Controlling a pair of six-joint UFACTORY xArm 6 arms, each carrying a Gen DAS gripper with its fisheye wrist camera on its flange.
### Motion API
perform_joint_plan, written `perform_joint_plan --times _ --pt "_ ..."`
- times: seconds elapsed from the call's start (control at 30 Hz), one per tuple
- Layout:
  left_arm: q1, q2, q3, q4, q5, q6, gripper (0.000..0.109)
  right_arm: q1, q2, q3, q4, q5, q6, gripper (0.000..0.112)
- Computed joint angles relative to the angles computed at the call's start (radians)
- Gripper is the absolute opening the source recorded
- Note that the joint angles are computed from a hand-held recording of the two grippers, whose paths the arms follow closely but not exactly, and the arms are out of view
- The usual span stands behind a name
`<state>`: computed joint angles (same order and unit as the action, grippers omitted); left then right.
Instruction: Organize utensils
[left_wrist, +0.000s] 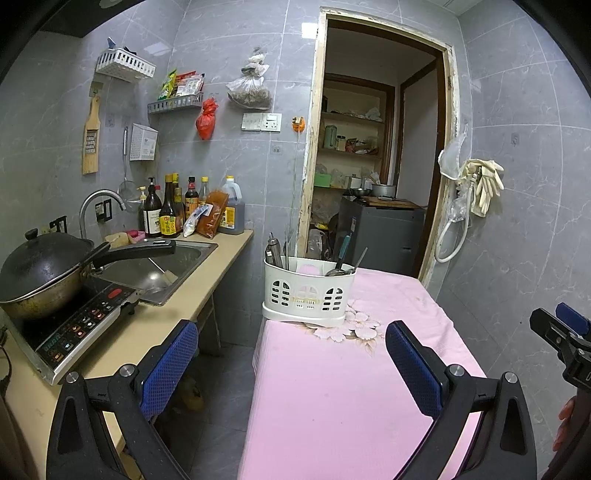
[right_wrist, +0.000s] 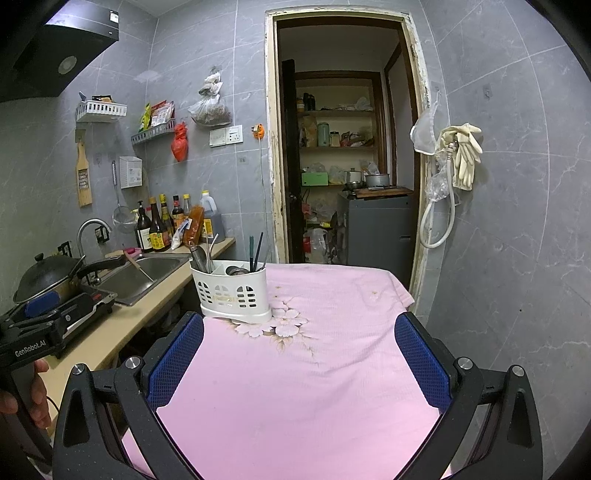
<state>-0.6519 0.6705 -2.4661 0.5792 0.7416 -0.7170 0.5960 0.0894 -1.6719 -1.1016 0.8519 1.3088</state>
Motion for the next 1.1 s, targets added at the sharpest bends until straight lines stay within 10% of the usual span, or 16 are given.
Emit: perform_joint_plan --times 1.1 --pt "0.000 -0.004 0.011 -0.019 0.005 0.018 0.102 -0.001 -0.007 0.016 -0.007 0.002 0.016 0.101"
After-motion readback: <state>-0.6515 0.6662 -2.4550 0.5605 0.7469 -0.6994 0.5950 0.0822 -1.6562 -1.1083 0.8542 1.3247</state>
